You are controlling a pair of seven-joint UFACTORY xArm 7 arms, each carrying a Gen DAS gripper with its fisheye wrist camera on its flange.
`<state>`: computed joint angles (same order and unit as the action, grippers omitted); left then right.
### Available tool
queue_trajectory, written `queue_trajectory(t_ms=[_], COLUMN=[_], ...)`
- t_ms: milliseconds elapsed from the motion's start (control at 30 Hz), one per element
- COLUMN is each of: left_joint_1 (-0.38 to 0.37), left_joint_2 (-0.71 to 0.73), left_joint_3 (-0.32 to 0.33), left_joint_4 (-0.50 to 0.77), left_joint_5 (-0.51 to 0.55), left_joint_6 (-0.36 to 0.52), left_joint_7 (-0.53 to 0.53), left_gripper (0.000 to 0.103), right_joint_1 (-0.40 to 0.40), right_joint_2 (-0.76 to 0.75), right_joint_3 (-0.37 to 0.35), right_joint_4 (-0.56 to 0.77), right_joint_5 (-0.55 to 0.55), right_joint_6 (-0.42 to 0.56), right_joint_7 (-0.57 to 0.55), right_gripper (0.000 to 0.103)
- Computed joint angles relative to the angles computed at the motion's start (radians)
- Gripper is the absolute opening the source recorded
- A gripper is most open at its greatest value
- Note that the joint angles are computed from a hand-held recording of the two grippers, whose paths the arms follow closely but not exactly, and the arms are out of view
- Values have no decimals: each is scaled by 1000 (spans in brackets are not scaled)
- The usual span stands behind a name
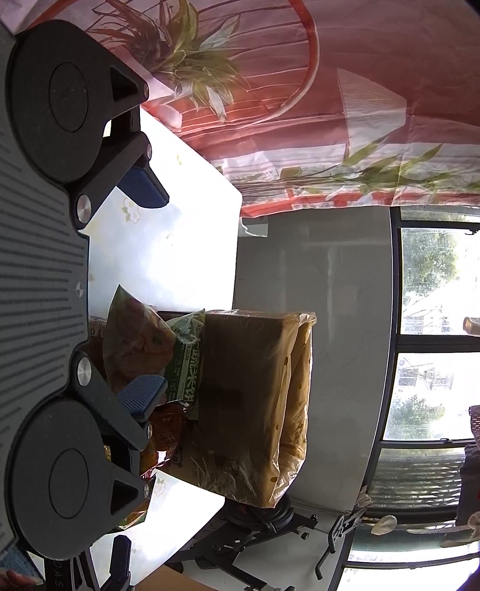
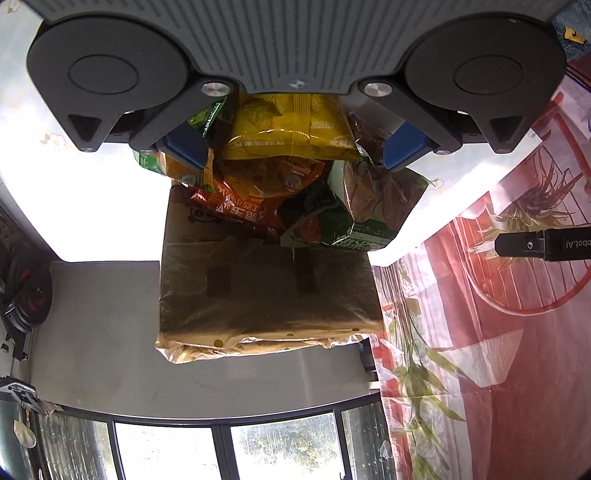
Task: Organize snacks
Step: 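Grasp the green rice-cracker bag with the left tool while the right tool grasps the yellow chip bag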
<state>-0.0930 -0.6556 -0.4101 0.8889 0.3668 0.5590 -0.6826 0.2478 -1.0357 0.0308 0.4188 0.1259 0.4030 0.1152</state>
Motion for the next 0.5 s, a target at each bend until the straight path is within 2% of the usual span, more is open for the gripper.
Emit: queue_trajectory(t_ms=[100, 500], left_joint_1=[-26, -52], left_joint_2=[33, 95], left_joint_3=[16, 45], left_joint_4=[-6, -41], left_joint_5=[-17, -34], left_joint_6=[-1, -61], left_joint_7=[26, 35], left_gripper=[95, 92], right_joint_1=[17, 10], right_joint_2=[59, 205], right_joint_3=[-10, -11], right_joint_4=[0, -3], right_joint_5=[2, 8], right_joint_6=[16, -30], right_joint_7=[-17, -45], right_gripper=[96, 93])
